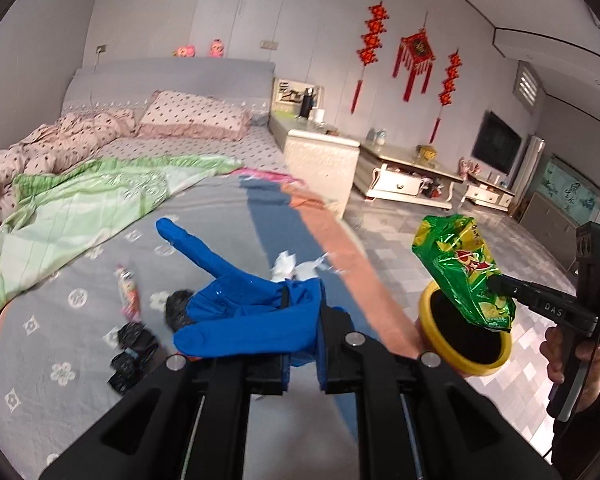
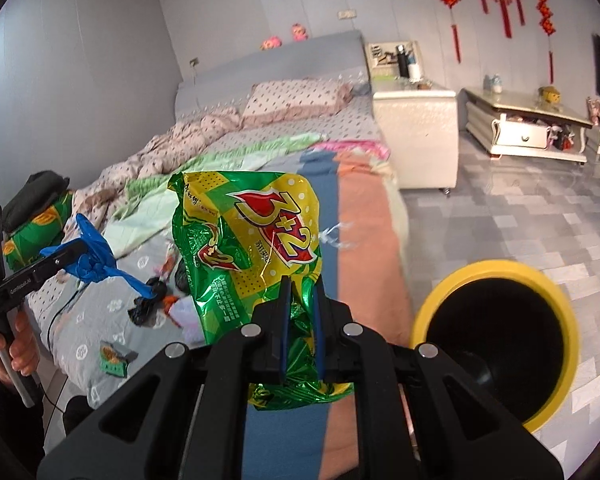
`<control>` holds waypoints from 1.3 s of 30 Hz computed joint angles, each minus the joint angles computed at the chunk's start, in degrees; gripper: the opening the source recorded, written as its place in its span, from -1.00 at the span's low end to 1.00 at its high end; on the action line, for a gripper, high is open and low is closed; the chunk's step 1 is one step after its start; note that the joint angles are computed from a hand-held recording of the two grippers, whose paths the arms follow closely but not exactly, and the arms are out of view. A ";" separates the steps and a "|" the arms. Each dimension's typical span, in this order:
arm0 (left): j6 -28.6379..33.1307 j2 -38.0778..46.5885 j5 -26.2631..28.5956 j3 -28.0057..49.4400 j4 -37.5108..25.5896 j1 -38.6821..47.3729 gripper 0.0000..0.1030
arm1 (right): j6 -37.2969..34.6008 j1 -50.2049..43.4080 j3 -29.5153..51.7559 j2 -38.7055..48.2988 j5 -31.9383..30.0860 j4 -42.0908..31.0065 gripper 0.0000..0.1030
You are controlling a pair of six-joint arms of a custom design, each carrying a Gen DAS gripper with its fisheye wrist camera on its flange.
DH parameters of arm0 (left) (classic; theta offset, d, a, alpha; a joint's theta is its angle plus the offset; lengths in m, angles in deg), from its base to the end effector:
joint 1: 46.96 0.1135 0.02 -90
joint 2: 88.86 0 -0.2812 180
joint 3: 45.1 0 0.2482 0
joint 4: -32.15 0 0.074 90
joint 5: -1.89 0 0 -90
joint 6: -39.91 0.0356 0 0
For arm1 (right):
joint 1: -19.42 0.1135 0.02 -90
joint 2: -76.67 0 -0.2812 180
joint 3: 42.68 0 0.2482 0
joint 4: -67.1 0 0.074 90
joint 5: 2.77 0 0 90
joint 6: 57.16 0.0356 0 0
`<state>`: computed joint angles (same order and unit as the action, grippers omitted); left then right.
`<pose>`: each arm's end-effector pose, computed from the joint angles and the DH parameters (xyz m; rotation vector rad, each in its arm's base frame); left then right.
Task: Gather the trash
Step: 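Lift the snack bag with the right gripper and carry it toward the yellow bin, then open the right gripper over the yellow bin while the left gripper drops the blue glove in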
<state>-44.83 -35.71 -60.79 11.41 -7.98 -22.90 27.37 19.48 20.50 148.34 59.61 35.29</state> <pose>0.1744 0.0600 0.2898 -0.0917 2.1383 -0.2301 0.2575 0.0168 0.2755 -0.3580 2.1961 0.4945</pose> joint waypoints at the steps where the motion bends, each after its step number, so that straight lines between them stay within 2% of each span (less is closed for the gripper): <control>1: -1.58 -0.04 -1.33 0.53 0.59 -2.41 -0.84 | -0.38 -1.71 0.87 -0.36 -0.78 -0.81 -0.82; 8: -10.12 3.80 -12.25 5.75 5.24 -21.04 -0.84 | -3.47 -13.53 8.38 -0.13 -4.65 -4.81 -0.82; 11: -11.91 6.21 -17.00 7.42 7.44 -28.16 -0.84 | -4.29 -19.04 11.73 1.26 -6.94 -6.16 -0.82; 20: -14.68 18.41 -26.69 15.56 11.97 -43.98 -0.83 | -5.12 -32.91 20.17 8.00 -11.35 -7.00 -0.82; 27: -15.15 31.19 -28.37 21.92 15.05 -50.95 -0.83 | -7.82 -37.52 24.80 15.47 -10.98 -8.56 -0.82; 33: -16.45 41.76 -28.06 25.09 18.24 -54.72 -0.83 | -8.29 -37.57 26.28 22.85 -8.85 -8.01 -0.82; 39: -18.69 50.61 -25.87 27.39 20.57 -55.25 -0.81 | -6.94 -36.22 25.31 29.34 -5.69 -3.83 -0.82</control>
